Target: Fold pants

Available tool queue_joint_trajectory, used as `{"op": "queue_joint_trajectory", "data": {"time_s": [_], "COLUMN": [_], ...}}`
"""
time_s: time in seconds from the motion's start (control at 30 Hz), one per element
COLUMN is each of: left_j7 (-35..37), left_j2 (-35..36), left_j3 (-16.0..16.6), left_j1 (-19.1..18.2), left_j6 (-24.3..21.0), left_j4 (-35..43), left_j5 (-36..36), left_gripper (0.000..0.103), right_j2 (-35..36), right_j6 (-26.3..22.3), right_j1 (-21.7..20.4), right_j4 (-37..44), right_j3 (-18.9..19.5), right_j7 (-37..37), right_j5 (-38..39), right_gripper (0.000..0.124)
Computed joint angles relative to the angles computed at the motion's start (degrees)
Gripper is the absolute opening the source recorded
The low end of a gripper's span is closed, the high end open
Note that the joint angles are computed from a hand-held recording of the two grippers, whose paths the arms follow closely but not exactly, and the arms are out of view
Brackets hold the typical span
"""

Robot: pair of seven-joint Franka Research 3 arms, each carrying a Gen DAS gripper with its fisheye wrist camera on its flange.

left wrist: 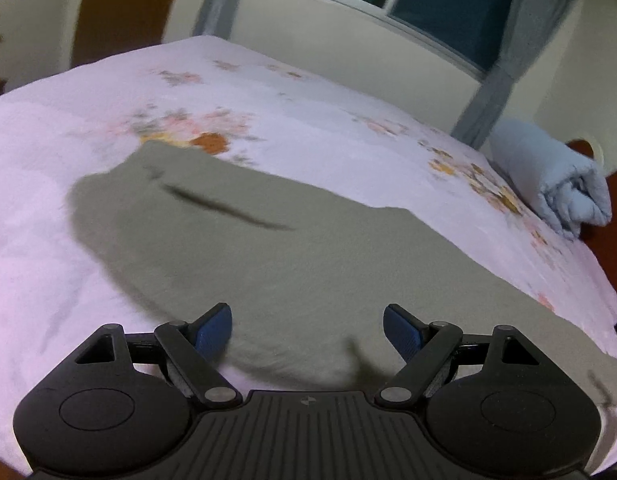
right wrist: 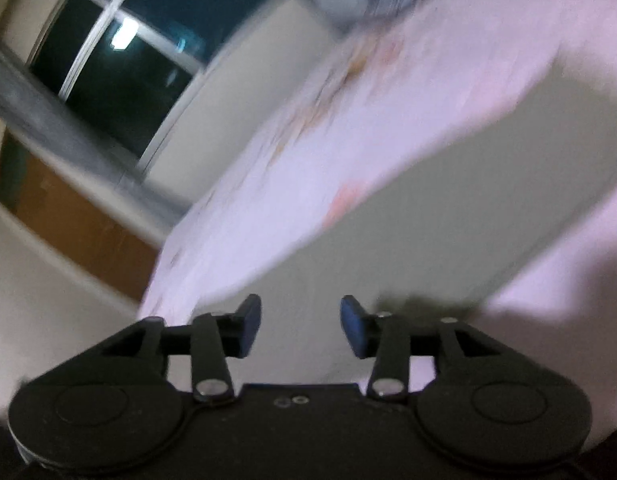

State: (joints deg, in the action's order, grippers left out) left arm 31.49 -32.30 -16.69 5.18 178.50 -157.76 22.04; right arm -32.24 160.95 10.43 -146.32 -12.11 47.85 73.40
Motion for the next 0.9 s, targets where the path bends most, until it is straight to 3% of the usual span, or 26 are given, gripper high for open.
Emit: {"op": "queue_joint_trajectory", "data": {"time_s": [0.13, 0.23, 0.33, 0.47, 0.5, 0.57, 0.6, 0.67, 0.8, 0.87, 0.9], "left_j7": [-1.5, -3.8, -5.9, -9.0, -9.4, -8.7, -7.4, -8.4, -11.5, -11.6, -11.0], "left_j2": [5.3, 8.2, 10.6, 12.8, 13.3, 14.6, 15.5, 15.8, 15.0, 15.0, 14.9], "left_j3": [-3.3, -5.3, -5.9, -5.8, -5.2, -3.4, -2.0, -1.5, -0.9, -0.4, 0.0], "left_j1": [1.4, 1.5, 0.4, -0.7, -1.5, -3.9, -5.7, -6.5, -7.1, -7.6, -8.2], "left_j6": [-1.7, -4.5, -7.0, -9.1, -9.4, -11.1, -12.4, -13.3, -12.2, -12.3, -12.5], "left_j4": [5.5, 8.8, 11.5, 14.4, 14.8, 15.9, 16.4, 16.6, 15.8, 15.7, 15.7], "left_j5": [1.1, 2.9, 5.1, 8.9, 9.3, 9.8, 9.1, 10.5, 12.8, 13.1, 12.8], "left_gripper": [0.083, 0.083, 0.083, 0.083, 0.083, 0.083, 0.083, 0.083, 0.083, 0.083, 0.083], "right_j2": [9.8, 18.1, 24.1, 28.4, 28.7, 28.3, 27.7, 26.2, 21.3, 22.5, 24.8], "right_j6": [1.7, -5.6, -8.9, -21.0, -22.2, -24.4, -24.6, -26.2, -22.9, -17.5, -16.8], "right_j1": [-4.8, -8.6, -11.7, -15.5, -16.1, -17.2, -17.7, -18.5, -17.4, -16.6, -18.0], "right_j4": [9.5, 17.1, 22.1, 26.3, 26.6, 26.9, 26.9, 26.8, 23.5, 23.3, 24.0], "right_j3": [-4.6, -7.1, -5.9, -4.7, -4.2, -3.0, -2.1, -1.0, -0.6, -0.3, 0.6], "right_j7": [-2.0, 1.0, 4.3, 6.0, 4.3, -0.3, -2.5, -9.3, -27.2, -26.9, -20.9], "right_j5": [-2.6, -5.6, -8.8, -13.7, -12.3, -10.4, -10.9, -9.7, -1.6, -3.5, -7.7], "right_gripper": [0.051, 0.052, 0.052, 0.05, 0.045, 0.01, 0.0, 0.0, 0.0, 0.0, 0.0]}}
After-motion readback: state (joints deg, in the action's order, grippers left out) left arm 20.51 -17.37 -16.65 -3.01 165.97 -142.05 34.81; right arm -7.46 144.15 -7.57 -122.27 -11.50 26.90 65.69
